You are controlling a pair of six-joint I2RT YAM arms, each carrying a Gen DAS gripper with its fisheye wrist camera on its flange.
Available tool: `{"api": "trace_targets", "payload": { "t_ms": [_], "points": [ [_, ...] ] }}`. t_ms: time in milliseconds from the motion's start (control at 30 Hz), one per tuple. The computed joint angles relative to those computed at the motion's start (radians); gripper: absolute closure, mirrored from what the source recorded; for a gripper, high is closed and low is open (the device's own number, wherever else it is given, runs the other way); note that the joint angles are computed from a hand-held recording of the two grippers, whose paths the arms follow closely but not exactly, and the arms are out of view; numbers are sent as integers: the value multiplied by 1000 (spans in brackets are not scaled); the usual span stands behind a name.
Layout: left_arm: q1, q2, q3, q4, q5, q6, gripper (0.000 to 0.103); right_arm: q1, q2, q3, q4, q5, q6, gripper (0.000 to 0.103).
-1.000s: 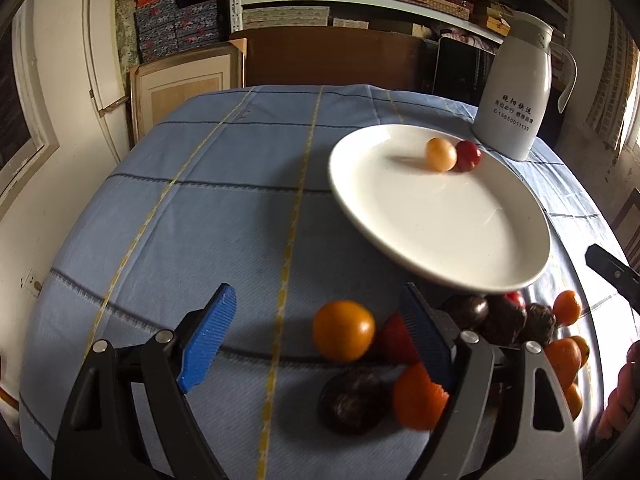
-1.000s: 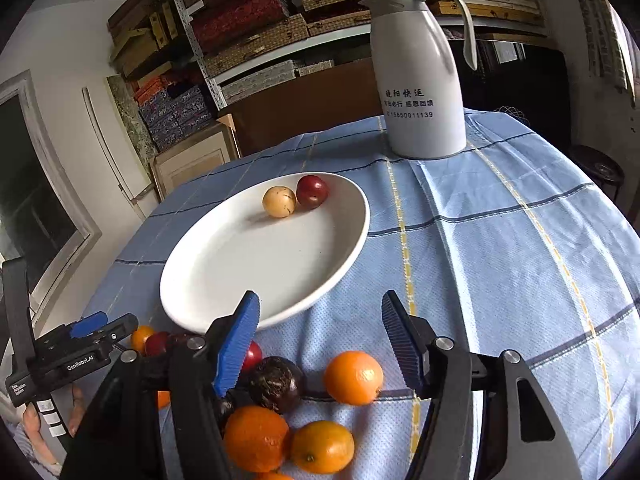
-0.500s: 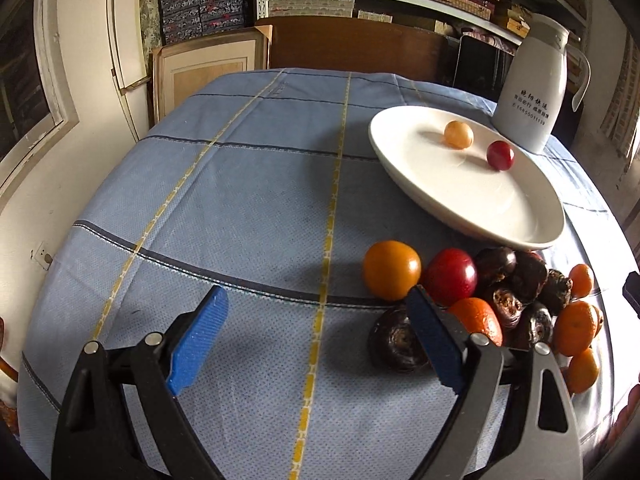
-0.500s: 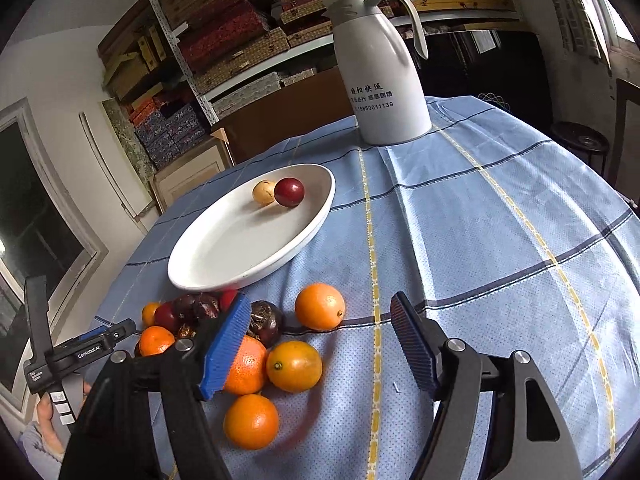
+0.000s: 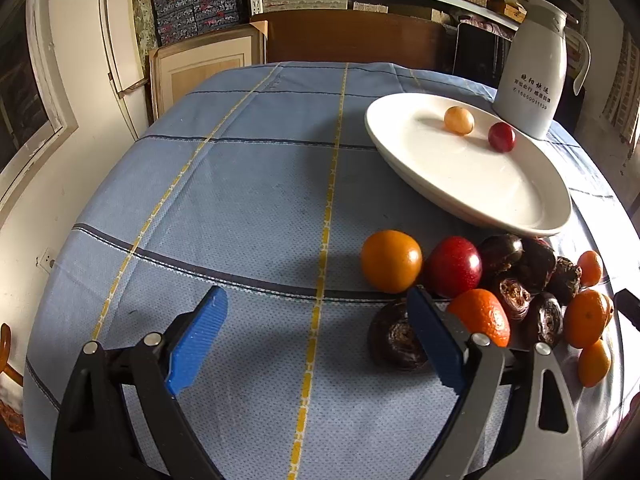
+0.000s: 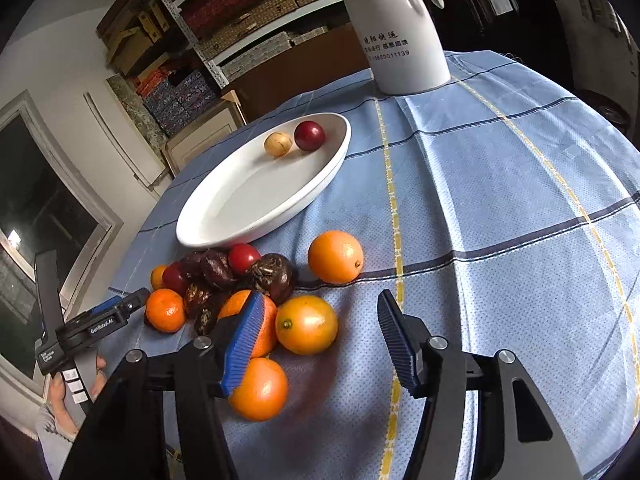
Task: Organize fruits
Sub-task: 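Move left gripper back to the pile and close it on a round orange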
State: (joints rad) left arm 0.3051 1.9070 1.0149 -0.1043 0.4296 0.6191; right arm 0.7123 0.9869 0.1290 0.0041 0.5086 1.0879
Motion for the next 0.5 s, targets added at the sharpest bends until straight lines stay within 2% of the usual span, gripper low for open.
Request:
{"api": "trace_targets", "payload": {
  "t_ms": [133, 267, 500],
  "points": [
    [4, -1, 6, -8, 12, 0, 14, 34, 75, 24, 19, 3, -2, 52],
    [5, -1, 8, -5, 5, -7, 14, -2, 74, 5, 50, -45, -20, 62],
    [9, 18, 35, -29, 4, -13, 14, -23, 46, -31, 95, -96, -25, 67]
  ]
}}
